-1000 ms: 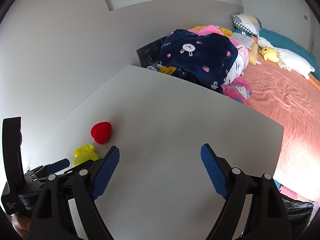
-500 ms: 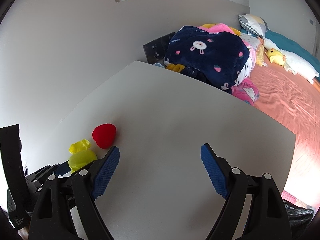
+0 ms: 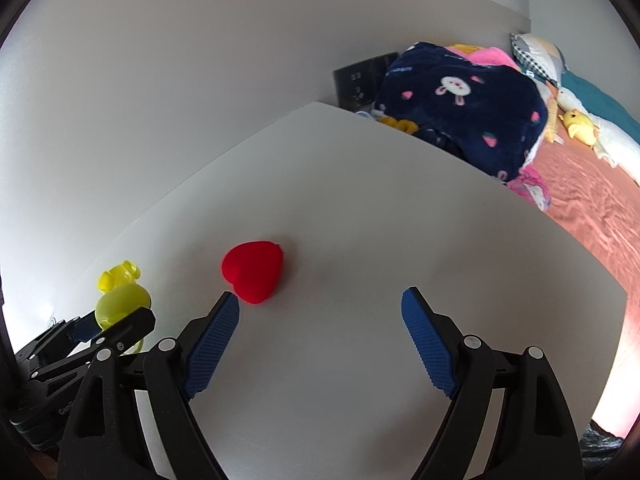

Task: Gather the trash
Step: 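Grasp the yellow rattle with the left tool while the right tool grasps the red heart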

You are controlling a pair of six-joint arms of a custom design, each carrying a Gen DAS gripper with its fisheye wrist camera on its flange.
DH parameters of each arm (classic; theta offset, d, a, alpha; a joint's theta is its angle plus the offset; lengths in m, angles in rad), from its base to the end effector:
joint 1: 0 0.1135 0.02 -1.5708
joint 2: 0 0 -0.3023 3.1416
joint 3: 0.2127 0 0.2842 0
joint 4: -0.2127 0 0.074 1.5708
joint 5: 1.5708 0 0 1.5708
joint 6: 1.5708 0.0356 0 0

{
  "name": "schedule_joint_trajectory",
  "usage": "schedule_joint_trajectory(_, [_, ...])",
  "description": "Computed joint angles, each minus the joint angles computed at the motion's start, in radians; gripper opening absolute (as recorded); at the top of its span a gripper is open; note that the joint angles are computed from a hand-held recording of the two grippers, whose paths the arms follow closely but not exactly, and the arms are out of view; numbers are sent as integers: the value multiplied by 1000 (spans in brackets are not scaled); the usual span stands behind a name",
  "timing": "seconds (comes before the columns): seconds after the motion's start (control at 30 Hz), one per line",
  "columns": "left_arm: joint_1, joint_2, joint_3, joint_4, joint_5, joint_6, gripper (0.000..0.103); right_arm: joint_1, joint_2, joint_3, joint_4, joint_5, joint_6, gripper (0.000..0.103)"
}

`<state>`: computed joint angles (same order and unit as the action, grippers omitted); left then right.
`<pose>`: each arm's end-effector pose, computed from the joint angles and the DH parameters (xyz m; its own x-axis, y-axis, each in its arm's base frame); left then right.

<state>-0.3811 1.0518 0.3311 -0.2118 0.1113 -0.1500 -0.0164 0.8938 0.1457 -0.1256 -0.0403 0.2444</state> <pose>0.1689 -0.0719 0.1499 -0.8015 0.1612 -0.5758 0.3148 0.9324 -0.1772 0.1454 -0.0010 0.1201 -0.7461 0.2541 -0.6154 0.1763 0.9667 0.1853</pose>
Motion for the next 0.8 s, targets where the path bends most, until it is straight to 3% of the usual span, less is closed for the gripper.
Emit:
schedule_joint_trajectory(0.23, [126,-33,-6,-26,51,64,56,134,279,47,194,58,77,84])
schedule_joint_trajectory(0.4, [206,-37,-6,-37,87,106,56,152,411,87,260,81,84,82])
schedule_joint_trajectory(0.53, [237,-34,-4,-42,102,122,56,168,473,114,275,104,67,73])
schedule_joint_trajectory(0.63, [243,-36,-5,-43,106,121,56,177,487,120,282,123,46,48])
schedule_joint_trajectory(0.8, [215,-43,-1,-51,98,114,56,173,452,107,261,103,33,47])
